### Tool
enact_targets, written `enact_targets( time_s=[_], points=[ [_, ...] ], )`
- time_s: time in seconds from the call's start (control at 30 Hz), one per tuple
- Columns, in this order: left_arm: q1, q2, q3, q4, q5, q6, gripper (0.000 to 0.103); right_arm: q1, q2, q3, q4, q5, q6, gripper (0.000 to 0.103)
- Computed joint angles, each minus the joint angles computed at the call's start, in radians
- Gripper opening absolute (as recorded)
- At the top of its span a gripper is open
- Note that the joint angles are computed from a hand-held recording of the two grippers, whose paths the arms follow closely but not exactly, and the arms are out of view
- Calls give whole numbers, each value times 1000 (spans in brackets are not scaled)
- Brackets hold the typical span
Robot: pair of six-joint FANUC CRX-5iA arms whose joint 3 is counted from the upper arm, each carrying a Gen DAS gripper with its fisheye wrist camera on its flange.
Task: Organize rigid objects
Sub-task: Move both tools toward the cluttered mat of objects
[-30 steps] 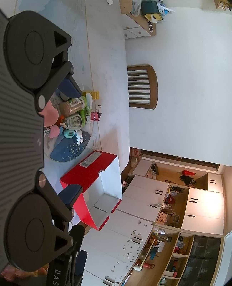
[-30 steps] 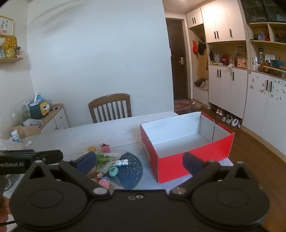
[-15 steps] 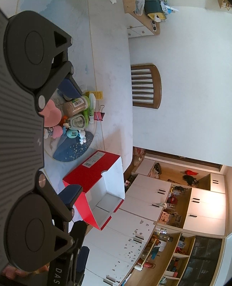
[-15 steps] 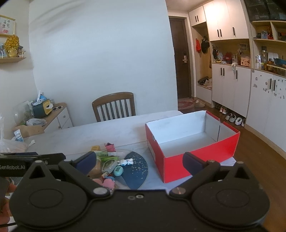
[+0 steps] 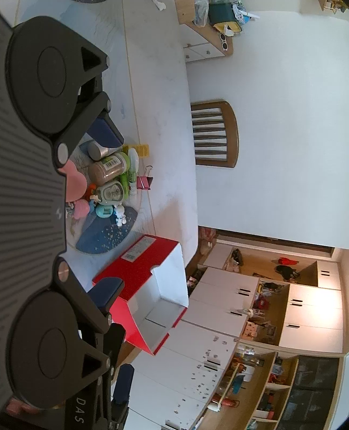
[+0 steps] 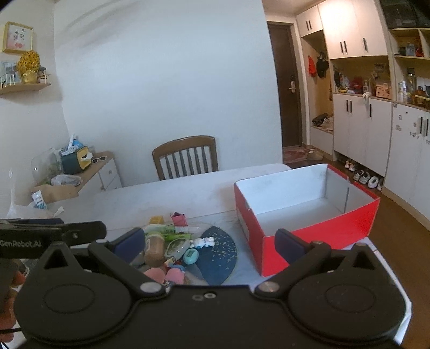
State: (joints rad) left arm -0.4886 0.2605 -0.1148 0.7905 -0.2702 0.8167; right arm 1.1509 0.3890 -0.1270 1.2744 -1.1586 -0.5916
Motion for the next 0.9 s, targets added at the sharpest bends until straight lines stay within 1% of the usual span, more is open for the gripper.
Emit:
enact_targets(
  time_s=[0.1, 0.23, 0.33, 0.37, 0.4, 0.5, 0.6, 0.73, 0.8, 0.9],
  points=[
    [9, 15, 14, 9, -14, -7, 103, -15, 5, 4, 5, 28, 8, 103],
    [24, 38, 46, -37, -29, 35, 103, -41, 10, 7, 9, 78, 13, 103],
    [26, 56, 51, 21, -25, 0, 103, -58, 19, 21, -3, 98, 35, 103],
    [30, 65, 63, 12, -28, 14, 103, -63, 21, 26, -6, 105, 45, 103],
    [34, 73, 79, -19, -34, 45, 103, -69, 25, 33, -14, 114, 63, 103],
    [54, 115, 170, -187, -89, 212, 103, -91, 36, 51, -34, 154, 118, 103],
    [69, 166, 261, -297, -148, 335, 103, -116, 47, 65, -54, 204, 173, 103],
    [81, 235, 399, -485, -208, 523, 103, -162, 56, 75, -81, 304, 235, 102],
    [87, 268, 450, -533, -226, 581, 103, -182, 65, 86, -91, 346, 271, 102],
    [98, 317, 532, -603, -279, 674, 103, -210, 87, 113, -124, 403, 342, 101]
  ],
)
